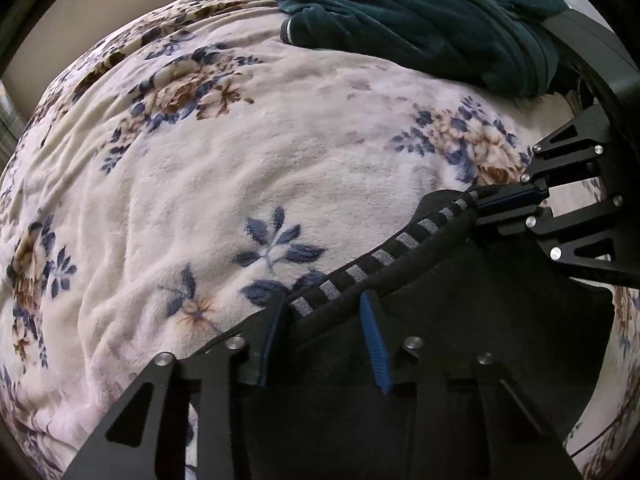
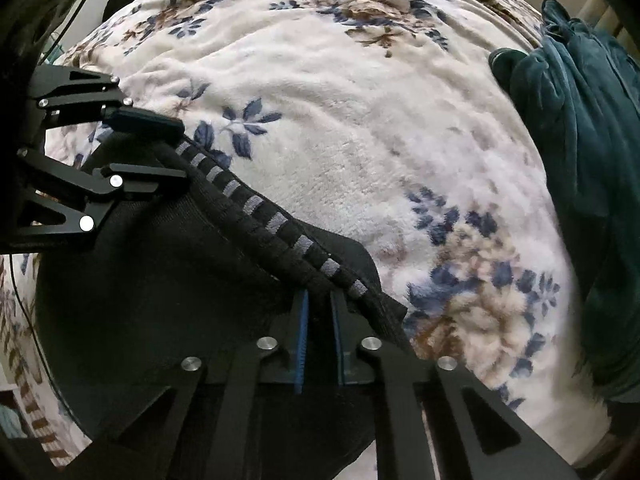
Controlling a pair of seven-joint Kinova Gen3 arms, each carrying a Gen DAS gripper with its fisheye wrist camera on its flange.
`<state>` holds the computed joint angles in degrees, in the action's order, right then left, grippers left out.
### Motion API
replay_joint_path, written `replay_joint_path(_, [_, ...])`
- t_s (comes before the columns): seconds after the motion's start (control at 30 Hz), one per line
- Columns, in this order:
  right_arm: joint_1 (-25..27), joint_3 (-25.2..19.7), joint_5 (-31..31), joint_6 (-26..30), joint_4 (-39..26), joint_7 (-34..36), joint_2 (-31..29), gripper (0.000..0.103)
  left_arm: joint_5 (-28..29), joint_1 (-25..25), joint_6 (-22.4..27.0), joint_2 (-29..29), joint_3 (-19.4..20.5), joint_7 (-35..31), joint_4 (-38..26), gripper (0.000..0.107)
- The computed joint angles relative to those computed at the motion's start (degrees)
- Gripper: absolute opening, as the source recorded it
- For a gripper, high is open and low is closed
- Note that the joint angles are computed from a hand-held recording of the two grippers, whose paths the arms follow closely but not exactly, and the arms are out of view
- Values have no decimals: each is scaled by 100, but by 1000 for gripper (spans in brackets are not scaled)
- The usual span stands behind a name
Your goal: Fold small clothes
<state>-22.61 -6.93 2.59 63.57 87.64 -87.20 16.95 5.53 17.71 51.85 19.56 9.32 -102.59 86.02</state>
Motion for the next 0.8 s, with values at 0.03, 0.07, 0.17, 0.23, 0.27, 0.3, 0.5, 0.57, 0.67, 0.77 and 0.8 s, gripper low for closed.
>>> replay_joint_path(0.03, [15, 1, -24, -7, -2, 5, 8, 8, -1, 2, -29, -4, 15, -43, 17, 22])
replay_joint_path(0.07, [23, 9, -31, -36, 11, -12, 4, 6, -64, 44, -76, -16, 5, -43, 44, 11])
replay_joint_path(0.17, [56, 18, -78, -154, 76, -55, -51, 3, -210, 143, -226, -68, -21, -1, 133, 3])
replay_joint_path(0.23, [78, 24, -110, -240, 129, -119, -125, 3, -229, 147, -327, -139, -36, 57, 210, 2])
replay_joint_path(0.27, [122, 26, -181, -304, 175, -144, -199, 3, -173, 105, -397, -202, -27, 55, 270, 2])
replay_joint_path(0.3, [151, 33, -215, -381, 225, -186, -280, 3, -114, 61, -467, -269, -19, 49, 333, 2])
replay_joint_path(0.5, [315, 14, -438, -598, 286, -222, -632, 3, 250, -212, -585, -550, -22, 50, 435, 2])
replay_joint_path(0.57, [293, 5, -402, -622, 183, -277, -637, 2, 225, -255, -481, -433, -18, 108, 296, 2])
replay_joint_path(0.67, [202, 28, -245, -512, -111, -473, -365, 2, 21, -163, -319, -118, -169, 352, 41, 0])
replay_joint_path(0.77, [72, 124, 18, -268, -452, -739, 88, 0, 183, -386, 43, 302, -110, 470, -281, 0])
replay_joint_path(0.8, [84, 174, 17, -68, -617, -834, 277, 0, 82, -280, 150, 384, -230, 571, -354, 0])
